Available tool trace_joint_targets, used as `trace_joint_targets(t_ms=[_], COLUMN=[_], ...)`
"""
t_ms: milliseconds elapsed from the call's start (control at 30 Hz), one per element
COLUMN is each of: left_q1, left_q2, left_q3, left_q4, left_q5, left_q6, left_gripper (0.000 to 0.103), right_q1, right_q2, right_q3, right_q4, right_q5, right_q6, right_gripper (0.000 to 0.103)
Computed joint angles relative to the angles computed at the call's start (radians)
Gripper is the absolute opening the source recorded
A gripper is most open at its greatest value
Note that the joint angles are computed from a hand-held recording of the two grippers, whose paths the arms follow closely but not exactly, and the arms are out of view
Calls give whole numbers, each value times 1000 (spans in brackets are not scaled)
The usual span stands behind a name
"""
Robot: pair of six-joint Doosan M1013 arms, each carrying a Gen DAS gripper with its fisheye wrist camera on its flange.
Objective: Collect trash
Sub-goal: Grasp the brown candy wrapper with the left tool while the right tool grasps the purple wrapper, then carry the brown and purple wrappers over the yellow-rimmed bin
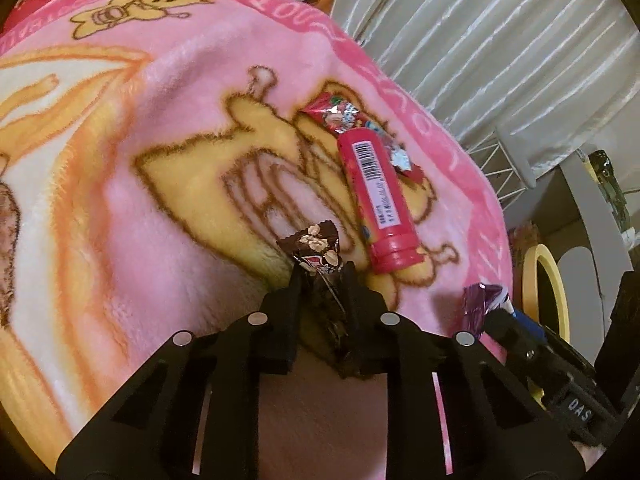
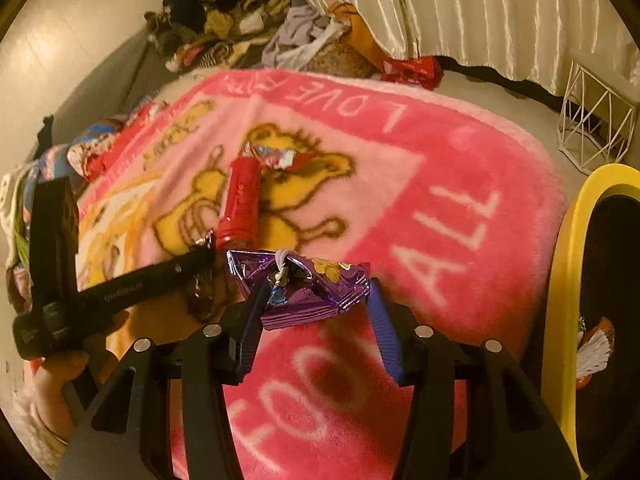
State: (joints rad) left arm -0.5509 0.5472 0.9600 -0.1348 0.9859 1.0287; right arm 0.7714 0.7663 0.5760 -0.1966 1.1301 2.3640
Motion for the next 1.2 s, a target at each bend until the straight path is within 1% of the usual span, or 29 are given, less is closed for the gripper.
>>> trace_joint_targets(t_ms=[300,433,833,1200], left_q1=[-25,-33,-62,-88], left_q2=[-40,-45,-52,-47], left_q3=[24,13,-17,-47], left_q4=[64,81,108,108], left_q5=[-63,-74,-91,-88], left_q6=[10,15,48,89], left_gripper=[12,12,12,12], right_q1=[7,11,19,17], right_q2=[-35,-48,-96,-153], right_q3=[48,63,121,206], right_q4=[-58,-87,-172,-230], right_q5=[-40,-61,-98,-134], right_q6=[29,44,97,184], right_gripper=[48,48,48,48])
